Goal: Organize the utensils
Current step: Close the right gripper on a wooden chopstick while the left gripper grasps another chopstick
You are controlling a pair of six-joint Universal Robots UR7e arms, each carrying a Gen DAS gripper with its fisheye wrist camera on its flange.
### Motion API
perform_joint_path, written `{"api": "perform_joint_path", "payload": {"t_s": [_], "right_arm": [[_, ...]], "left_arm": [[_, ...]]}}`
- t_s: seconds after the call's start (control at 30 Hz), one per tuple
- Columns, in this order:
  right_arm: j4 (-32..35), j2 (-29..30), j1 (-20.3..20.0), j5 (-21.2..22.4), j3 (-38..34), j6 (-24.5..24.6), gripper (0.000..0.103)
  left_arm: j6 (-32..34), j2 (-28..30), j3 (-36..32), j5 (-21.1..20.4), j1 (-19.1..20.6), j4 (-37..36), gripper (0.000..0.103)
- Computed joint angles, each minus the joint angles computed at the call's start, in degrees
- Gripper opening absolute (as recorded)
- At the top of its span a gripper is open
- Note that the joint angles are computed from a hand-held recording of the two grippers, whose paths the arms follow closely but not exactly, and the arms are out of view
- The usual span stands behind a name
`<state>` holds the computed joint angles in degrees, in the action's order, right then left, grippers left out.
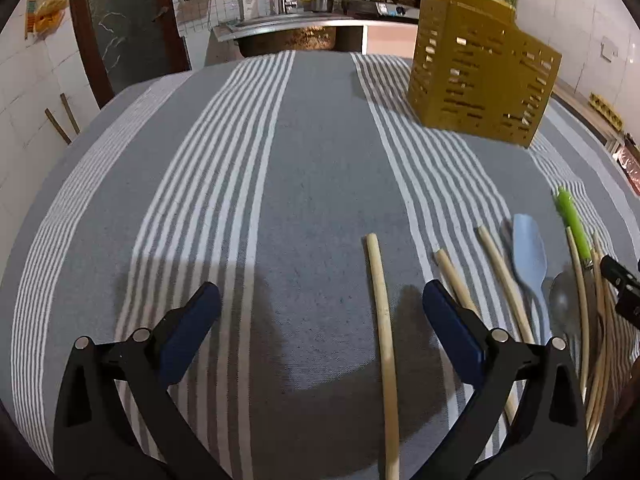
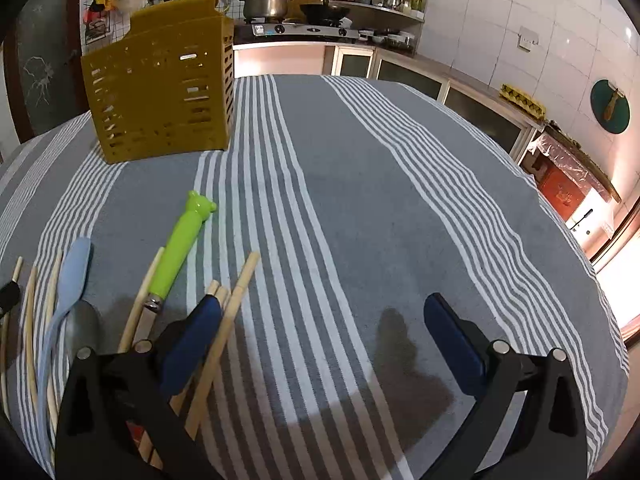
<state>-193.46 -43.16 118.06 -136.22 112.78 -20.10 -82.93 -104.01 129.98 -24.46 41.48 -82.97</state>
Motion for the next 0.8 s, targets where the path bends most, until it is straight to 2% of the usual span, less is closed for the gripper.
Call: {"api": "perform_joint_path", "payload": {"t_s": [0.23, 0.43, 0.6, 0.67, 0.8], "right_arm": [[1.90, -1.26, 0.19, 0.12, 0.62, 2.41, 0.097], [8.41, -1.67, 0.06, 2.19, -0.11, 6.47, 0.078], [11.47, -1.12, 0.41, 3.34, -1.89, 9.00, 0.053], [11.95, -0.68, 0.60, 3.38, -2.53, 9.20, 0.047], [12.38, -0.33, 1.02, 3.36, -2.95, 9.47, 0.036]], "left_arm": [[1.68, 0.12, 0.34, -0.12, 0.76, -2.15, 0.098], [3.13, 0.58, 0.32, -0.20, 1.53, -4.24, 0.098], [5.50, 1.09, 0.01, -0.29, 2.38, -6.87, 0.098], [5.69, 1.47, -0.31, -0.48, 2.62, -7.12, 0.097], [7.31, 2.18, -0.91, -1.12, 2.95, -8.55, 0.086]]}}
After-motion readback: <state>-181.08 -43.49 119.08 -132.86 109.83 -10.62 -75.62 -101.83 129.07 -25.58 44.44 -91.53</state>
